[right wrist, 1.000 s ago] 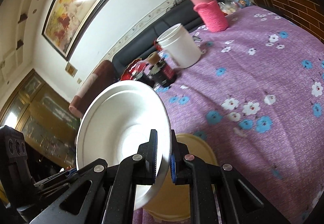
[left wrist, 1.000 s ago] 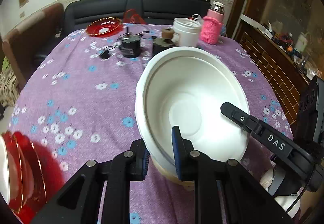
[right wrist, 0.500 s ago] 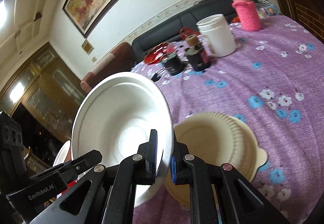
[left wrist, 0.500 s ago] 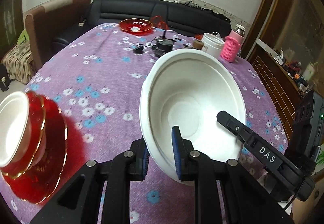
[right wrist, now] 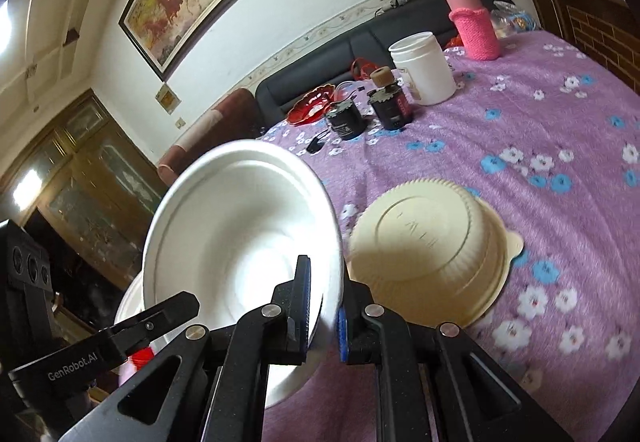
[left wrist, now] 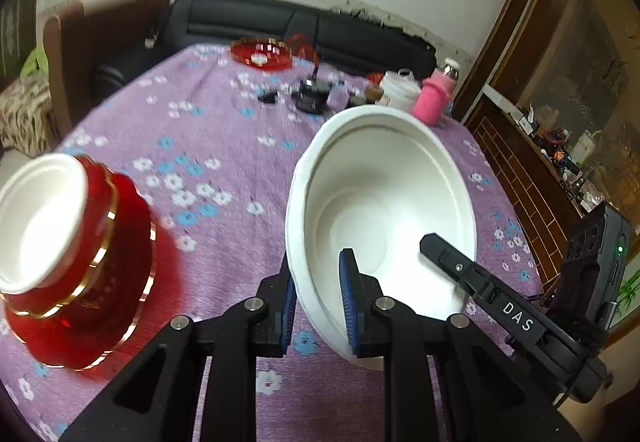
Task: Organize plates and bowls
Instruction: 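Carry the white bowl toward the red plate stack and lower it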
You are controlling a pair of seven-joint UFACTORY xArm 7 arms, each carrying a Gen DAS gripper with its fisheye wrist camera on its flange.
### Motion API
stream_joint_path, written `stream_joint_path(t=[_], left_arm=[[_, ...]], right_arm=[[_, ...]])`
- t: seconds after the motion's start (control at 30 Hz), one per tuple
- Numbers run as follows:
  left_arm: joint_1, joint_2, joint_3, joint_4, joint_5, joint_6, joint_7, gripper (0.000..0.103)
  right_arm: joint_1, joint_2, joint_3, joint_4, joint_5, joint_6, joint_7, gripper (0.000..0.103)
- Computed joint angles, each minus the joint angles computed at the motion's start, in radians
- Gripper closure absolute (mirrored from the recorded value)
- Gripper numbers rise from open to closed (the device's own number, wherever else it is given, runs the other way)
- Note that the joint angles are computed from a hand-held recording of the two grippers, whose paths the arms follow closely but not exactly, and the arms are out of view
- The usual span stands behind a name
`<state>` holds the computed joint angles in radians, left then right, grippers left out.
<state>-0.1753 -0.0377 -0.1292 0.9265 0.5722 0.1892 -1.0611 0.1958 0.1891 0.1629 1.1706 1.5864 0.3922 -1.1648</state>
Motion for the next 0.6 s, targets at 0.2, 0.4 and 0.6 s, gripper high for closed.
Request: stream_joint_path(t=[0.2,0.4,0.6], left_arm=[[0.065,-0.101,-0.047,-0.051,0.259,0.05,-0.21,0.084],[0.13,-0.194,-0.09,-0.114,0.314,0.079,-0.27,0.084],[0.199,-0.273,-0.136,-0.164,0.358,0.092,-0.307,0.084]], right_arm=[[0.031,-0.057,0.011,-0.037,0.039,-0.007,-0.021,0.091],[0.078,-0.081,0.019,-0.041,0.029,-0.024,-0.015,0.091],[0.116,-0.095,0.031,-0.035,0.004,-0.051,0.004,0.09]])
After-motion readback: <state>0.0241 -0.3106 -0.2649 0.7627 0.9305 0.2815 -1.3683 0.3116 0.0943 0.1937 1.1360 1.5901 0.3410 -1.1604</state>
